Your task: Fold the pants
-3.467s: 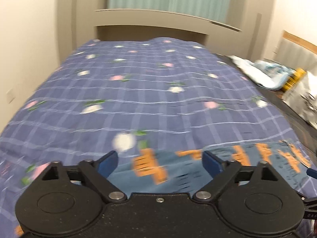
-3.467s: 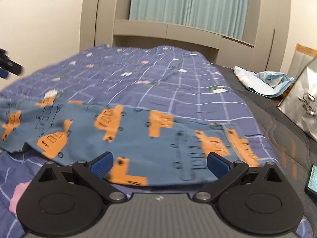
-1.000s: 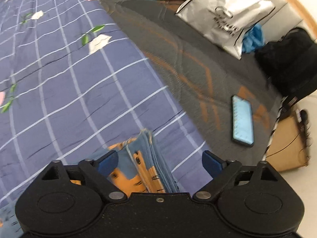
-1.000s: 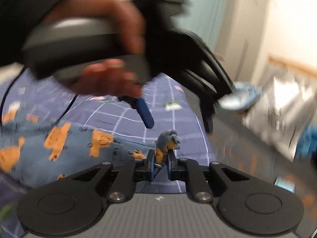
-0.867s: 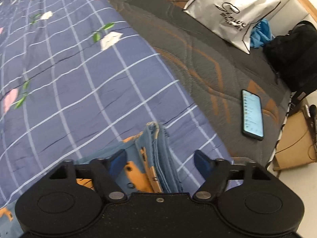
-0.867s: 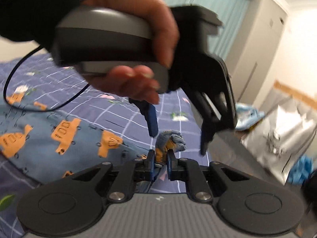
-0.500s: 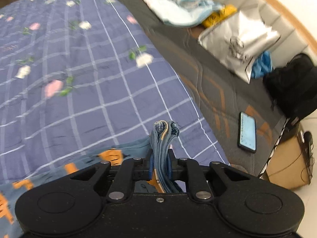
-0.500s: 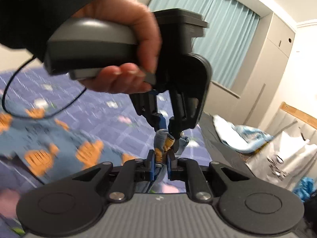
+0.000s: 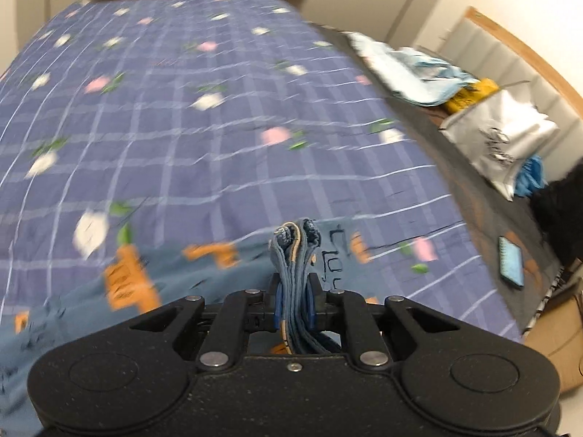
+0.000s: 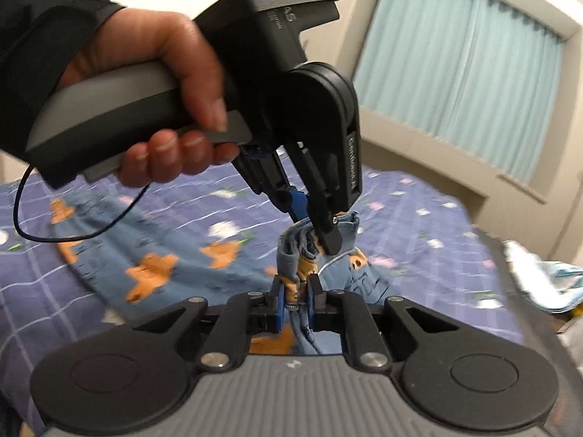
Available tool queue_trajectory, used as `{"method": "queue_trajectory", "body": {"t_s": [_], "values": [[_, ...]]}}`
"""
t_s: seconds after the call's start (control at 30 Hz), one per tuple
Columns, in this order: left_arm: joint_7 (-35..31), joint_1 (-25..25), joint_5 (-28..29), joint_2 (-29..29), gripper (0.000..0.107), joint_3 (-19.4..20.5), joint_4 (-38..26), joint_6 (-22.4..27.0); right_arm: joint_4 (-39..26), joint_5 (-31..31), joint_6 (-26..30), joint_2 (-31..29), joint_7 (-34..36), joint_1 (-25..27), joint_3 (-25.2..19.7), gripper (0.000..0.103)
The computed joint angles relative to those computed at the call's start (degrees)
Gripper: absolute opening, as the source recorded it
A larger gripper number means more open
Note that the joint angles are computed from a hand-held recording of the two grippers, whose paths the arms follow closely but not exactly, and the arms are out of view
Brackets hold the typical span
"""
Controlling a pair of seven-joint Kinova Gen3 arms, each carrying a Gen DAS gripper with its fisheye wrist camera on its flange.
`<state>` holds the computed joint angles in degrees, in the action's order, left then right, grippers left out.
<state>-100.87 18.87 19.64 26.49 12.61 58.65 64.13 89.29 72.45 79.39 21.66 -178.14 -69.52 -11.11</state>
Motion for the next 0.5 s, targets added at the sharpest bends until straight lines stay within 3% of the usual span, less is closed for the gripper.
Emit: {"method": "queue_trajectory", "body": {"t_s": [0.13, 0.27, 0.5], "values": [[-3.0, -3.9, 3.6, -1.0, 0.014, 0.1, 9.0, -6.1, -2.1, -2.6, -6.0, 2.4, 2.3, 2.3, 0.1, 0.013], [-5.6, -6.5, 7.0, -1.0, 0.014, 1.0, 14.9, -10.6, -3.4, -5.1, -8.3, 4.6, 2.6, 1.9, 1.6, 0.014], [-9.0, -8.5, 10.3, -1.2, 0.013, 2.1, 15.9, -11.4, -4.7, -6.5, -7.1, 5.6, 3.2, -0.6, 3.8, 0.014]]}}
